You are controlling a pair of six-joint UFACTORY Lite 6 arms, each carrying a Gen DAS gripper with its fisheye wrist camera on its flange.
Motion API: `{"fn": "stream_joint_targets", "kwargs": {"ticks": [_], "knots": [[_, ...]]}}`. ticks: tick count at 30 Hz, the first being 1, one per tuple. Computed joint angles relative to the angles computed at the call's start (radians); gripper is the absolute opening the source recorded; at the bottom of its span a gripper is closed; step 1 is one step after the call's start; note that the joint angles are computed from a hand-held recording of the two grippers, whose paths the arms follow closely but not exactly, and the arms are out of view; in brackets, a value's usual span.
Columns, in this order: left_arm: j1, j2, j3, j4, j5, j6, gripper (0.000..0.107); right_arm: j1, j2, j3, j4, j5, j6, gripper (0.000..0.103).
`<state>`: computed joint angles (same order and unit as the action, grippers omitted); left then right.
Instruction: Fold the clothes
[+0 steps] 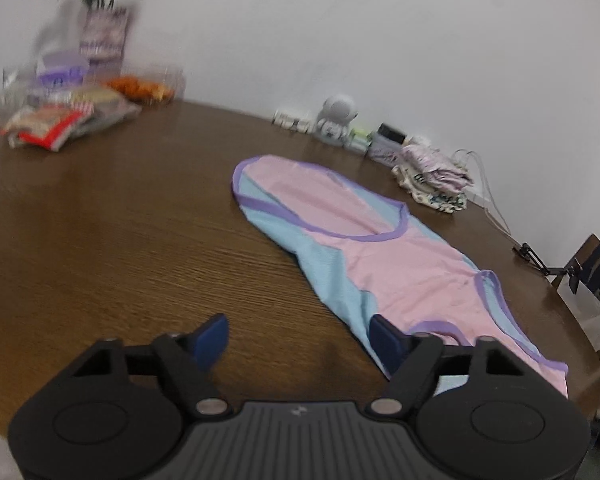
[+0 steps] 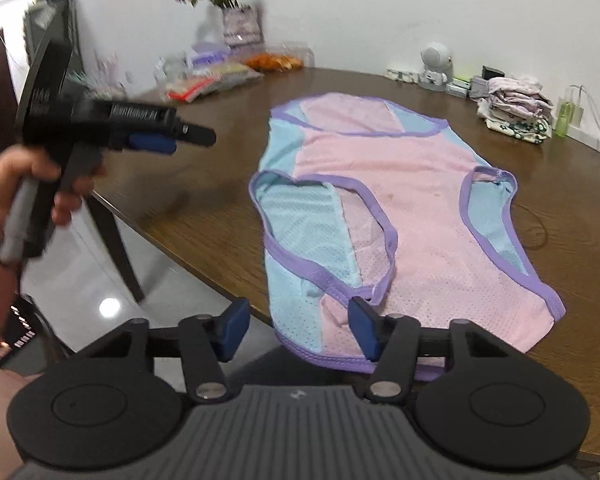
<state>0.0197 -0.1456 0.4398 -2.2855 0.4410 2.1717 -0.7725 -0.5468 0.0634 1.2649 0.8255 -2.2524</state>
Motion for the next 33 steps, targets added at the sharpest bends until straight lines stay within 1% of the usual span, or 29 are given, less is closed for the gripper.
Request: {"fn": "stream_joint_targets", "kwargs": {"ticks": [1,3,5,6,8,9,10,13,15,16,17,18,23,30,33], "knots": [[0.007,0.056,0.05,0.012,-0.002,-0.02,0.063,0.047,-0.013,-0.01,0.022,-0.039,0.015,0.047],[0.016,0.16,0.154,0.04,-0.018,-0.071,0.063,0.133,-0.021,-0.022,0.081,-0.12,0.018,0.038],[0.018,0.263,0.261,0.022,-0.028,-0.096,0.063,0.176,-0.018,-0.03,0.137,-0.161,-0.004,0.032],[0.021,0.316,0.32,0.046,-0.031,-0.138,0.063,0.196,-0.015,-0.033,0.167,-0.179,-0.017,0.029],[0.018,0.424,0.454,0.165,-0.06,-0.275,0.062,0.215,-0.003,-0.031,0.197,-0.192,-0.031,0.023],[0.013,0.472,0.518,0.237,-0.079,-0.359,0.061,0.223,0.003,-0.029,0.21,-0.197,-0.038,0.022],[0.007,0.52,0.581,0.307,-0.095,-0.447,0.059,0.225,0.007,-0.027,0.213,-0.198,-0.04,0.021],[-0.002,0.625,0.724,0.448,-0.104,-0.617,0.055,0.226,0.022,-0.018,0.216,-0.196,-0.04,0.02],[-0.009,0.672,0.793,0.501,-0.123,-0.677,0.055,0.213,0.048,-0.005,0.216,-0.185,-0.048,0.019],[-0.014,0.688,0.816,0.512,-0.137,-0.687,0.052,0.213,0.058,-0.001,0.22,-0.182,-0.05,0.019],[-0.019,0.706,0.841,0.527,-0.151,-0.691,0.046,0.21,0.069,0.005,0.22,-0.178,-0.054,0.019],[-0.024,0.723,0.867,0.551,-0.163,-0.706,0.044,0.207,0.08,0.011,0.22,-0.174,-0.057,0.019],[-0.036,0.781,0.942,0.551,-0.212,-0.631,0.029,0.195,0.124,0.035,0.216,-0.157,-0.067,0.019],[-0.044,0.839,1.022,0.567,-0.249,-0.622,0.029,0.186,0.162,0.055,0.212,-0.138,-0.079,0.019],[-0.044,0.858,1.048,0.608,-0.252,-0.656,0.029,0.181,0.166,0.059,0.205,-0.134,-0.08,0.019]]}}
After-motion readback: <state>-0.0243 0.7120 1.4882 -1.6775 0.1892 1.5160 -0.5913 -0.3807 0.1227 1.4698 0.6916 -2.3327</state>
